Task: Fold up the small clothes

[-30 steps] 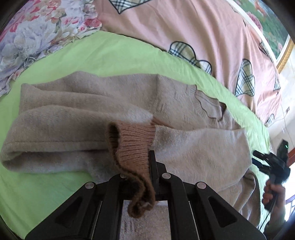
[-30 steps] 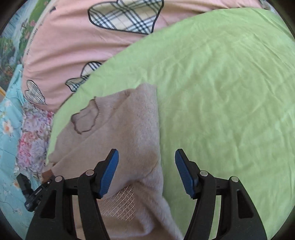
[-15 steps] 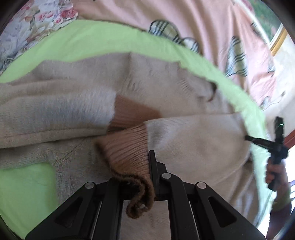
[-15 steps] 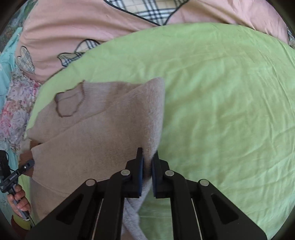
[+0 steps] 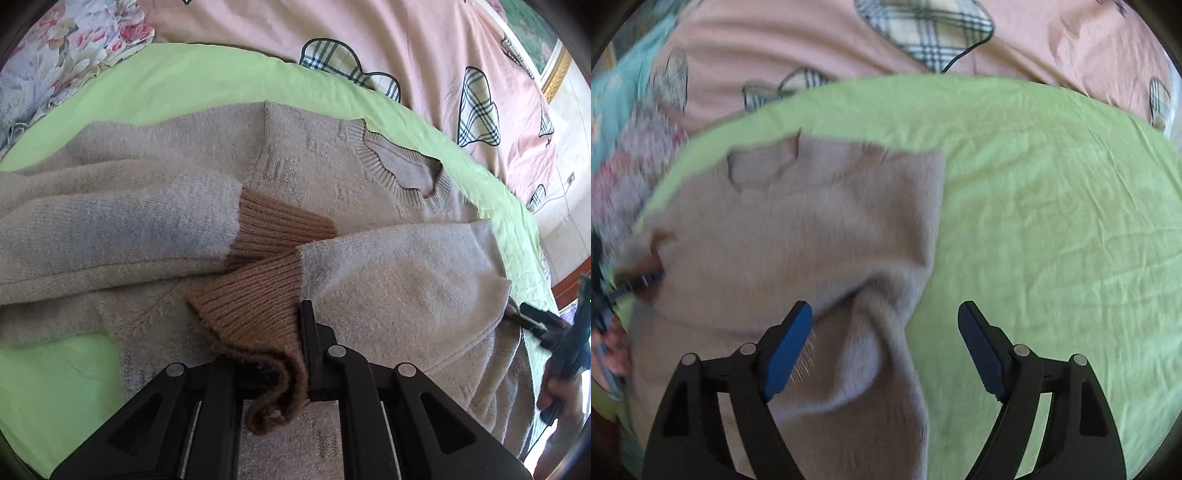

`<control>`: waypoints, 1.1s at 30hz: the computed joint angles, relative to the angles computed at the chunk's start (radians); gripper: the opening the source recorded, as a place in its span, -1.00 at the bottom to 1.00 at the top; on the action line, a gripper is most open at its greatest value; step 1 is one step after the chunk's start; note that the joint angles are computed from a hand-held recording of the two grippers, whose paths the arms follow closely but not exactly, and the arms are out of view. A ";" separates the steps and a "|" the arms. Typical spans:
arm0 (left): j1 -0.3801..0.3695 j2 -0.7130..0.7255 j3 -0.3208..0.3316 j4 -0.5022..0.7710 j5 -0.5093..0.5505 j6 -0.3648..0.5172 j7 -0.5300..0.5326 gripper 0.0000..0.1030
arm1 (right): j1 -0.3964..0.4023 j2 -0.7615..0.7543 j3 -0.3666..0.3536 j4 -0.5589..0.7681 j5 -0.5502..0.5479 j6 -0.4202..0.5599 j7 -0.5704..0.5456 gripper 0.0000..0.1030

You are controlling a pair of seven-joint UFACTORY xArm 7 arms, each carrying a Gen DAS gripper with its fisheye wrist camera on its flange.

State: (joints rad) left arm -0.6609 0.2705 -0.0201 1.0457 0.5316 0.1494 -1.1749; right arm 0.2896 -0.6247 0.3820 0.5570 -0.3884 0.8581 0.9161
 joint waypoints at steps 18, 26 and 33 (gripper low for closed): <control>0.000 0.009 -0.019 0.023 0.030 0.029 -0.010 -0.84 | 0.058 -0.332 -0.129 -0.199 0.023 0.013 0.131 0.54; -0.010 0.018 -0.011 0.032 0.012 0.033 0.016 -0.84 | -0.087 -0.053 -0.241 -0.145 0.116 -0.426 0.009 0.54; -0.064 0.021 0.048 0.059 0.121 0.047 -0.046 -0.92 | -0.189 0.086 -0.191 -0.072 0.160 -0.477 -0.065 -0.84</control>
